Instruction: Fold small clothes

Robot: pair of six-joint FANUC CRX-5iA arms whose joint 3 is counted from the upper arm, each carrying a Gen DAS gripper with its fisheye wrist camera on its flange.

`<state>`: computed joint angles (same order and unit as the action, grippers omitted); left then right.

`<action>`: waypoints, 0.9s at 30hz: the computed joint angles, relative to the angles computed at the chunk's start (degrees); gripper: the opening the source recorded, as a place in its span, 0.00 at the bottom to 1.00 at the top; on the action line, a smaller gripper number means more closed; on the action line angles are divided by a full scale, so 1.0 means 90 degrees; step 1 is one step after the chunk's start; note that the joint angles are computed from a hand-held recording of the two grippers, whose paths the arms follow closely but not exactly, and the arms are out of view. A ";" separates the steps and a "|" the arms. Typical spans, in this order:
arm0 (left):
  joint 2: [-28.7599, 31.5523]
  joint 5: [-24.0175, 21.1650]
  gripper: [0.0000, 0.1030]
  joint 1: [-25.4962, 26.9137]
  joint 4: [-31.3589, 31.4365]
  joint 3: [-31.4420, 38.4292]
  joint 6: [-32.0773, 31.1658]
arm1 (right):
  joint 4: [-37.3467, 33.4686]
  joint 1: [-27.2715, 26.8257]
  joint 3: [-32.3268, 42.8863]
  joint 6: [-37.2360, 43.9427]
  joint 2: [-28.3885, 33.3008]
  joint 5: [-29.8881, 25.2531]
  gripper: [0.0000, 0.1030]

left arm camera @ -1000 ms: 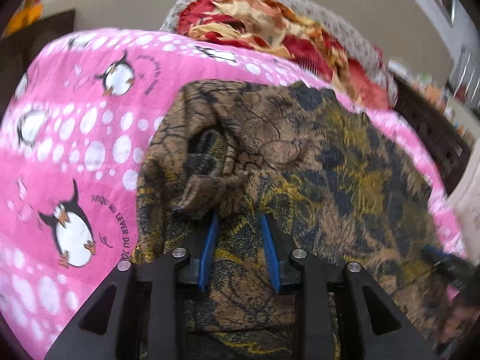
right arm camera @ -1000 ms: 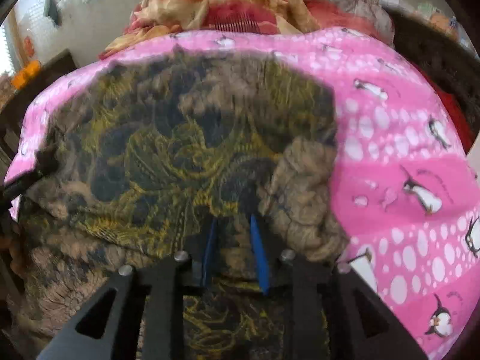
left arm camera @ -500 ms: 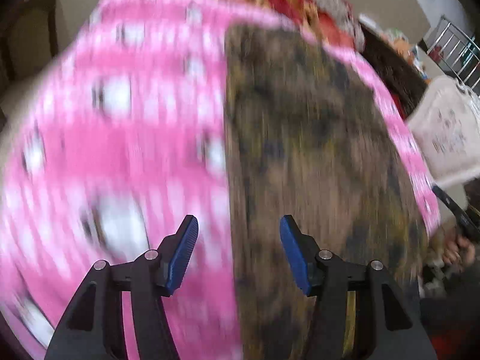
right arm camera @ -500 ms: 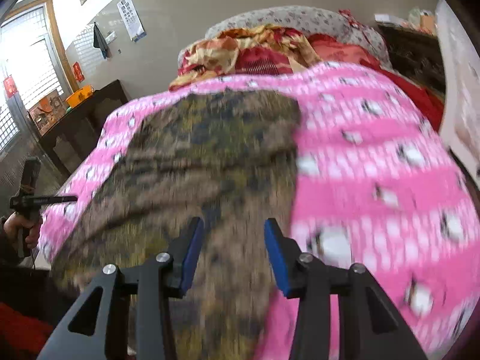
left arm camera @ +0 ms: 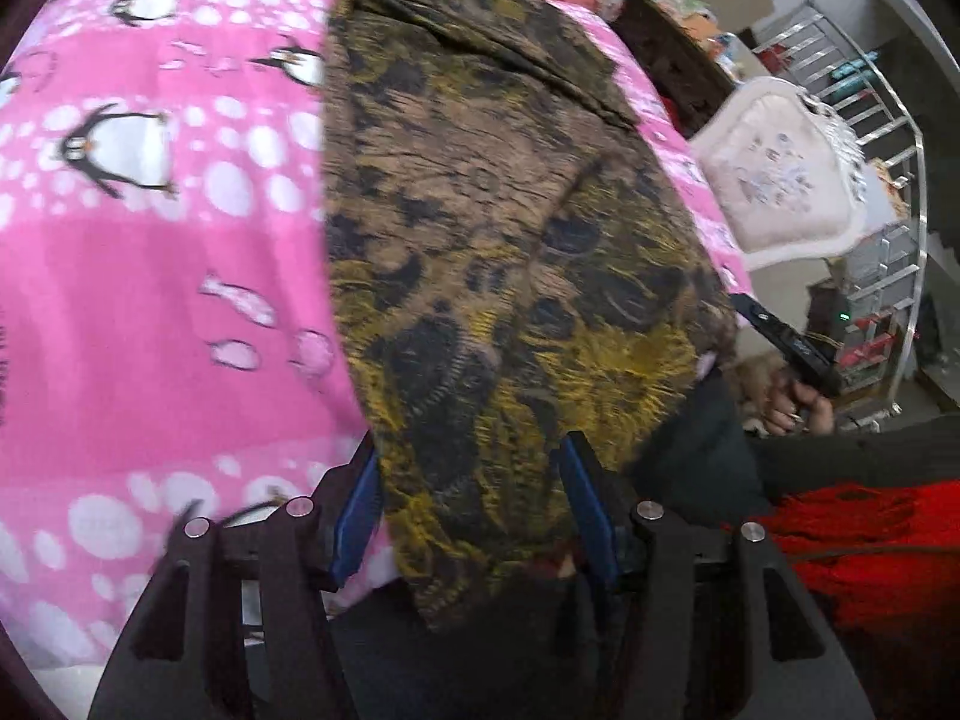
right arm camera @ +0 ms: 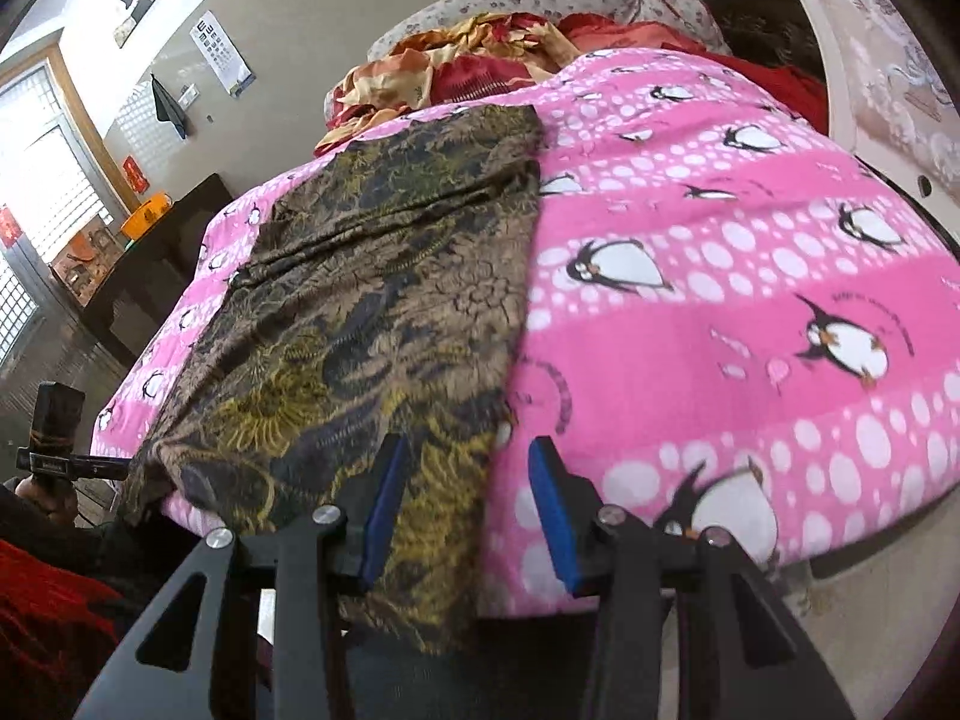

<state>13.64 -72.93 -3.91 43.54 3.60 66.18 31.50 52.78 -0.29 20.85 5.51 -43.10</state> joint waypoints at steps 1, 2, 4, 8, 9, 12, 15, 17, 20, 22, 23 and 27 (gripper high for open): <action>-0.0014 -0.0011 0.35 -0.0004 0.0215 -0.0122 -0.0139 | 0.0038 0.0025 -0.0093 -0.0088 -0.0057 0.0042 0.43; -0.0010 0.0014 0.35 -0.0034 0.0272 -0.0134 -0.0179 | 0.0044 0.0041 -0.0145 -0.0135 -0.0093 0.0064 0.43; -0.0049 0.0197 0.29 -0.0103 0.0181 -0.0115 -0.0179 | 0.0045 0.0082 -0.0288 -0.0216 -0.0188 0.0141 0.43; -0.0119 0.0473 0.17 -0.0157 0.0004 -0.0127 -0.0166 | -0.0073 0.0159 -0.0416 -0.0143 -0.0312 0.0155 0.43; -0.0169 0.0541 0.15 -0.0182 -0.0145 -0.0120 -0.0162 | -0.0113 0.0175 -0.0418 -0.0087 -0.0326 0.0128 0.43; -0.0266 0.0718 0.15 -0.0148 -0.0223 -0.0220 -0.0144 | -0.0150 0.0204 -0.0486 -0.0106 -0.0381 0.0107 0.43; -0.0254 0.0739 0.15 -0.0177 -0.0203 -0.0275 -0.0185 | -0.0081 0.0196 -0.0675 -0.0329 -0.0460 0.0227 0.43; -0.0246 0.0716 0.18 -0.0251 -0.0255 -0.0245 -0.0299 | -0.0099 0.0155 -0.0801 -0.0434 -0.0490 0.0401 0.43; -0.0223 0.0668 0.20 -0.0256 -0.0173 -0.0231 -0.0329 | -0.0625 0.0029 -0.0931 -0.0101 -0.0526 0.1088 0.45; -0.0213 0.0627 0.20 -0.0237 -0.0003 -0.0285 -0.0363 | -0.1360 -0.0035 -0.0824 0.0665 -0.0486 0.1446 0.44; -0.0217 0.0621 0.20 -0.0235 0.0068 -0.0314 -0.0388 | -0.1516 -0.0047 -0.0832 0.0807 -0.0476 0.1563 0.42; -0.0349 0.0909 0.00 -0.0216 -0.0084 -0.0438 -0.0002 | -0.1267 -0.0145 -0.1236 0.0176 -0.0593 0.2065 0.06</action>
<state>10.50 -64.75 -5.85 42.79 -0.35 66.16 20.10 51.48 -11.41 22.44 0.17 -24.51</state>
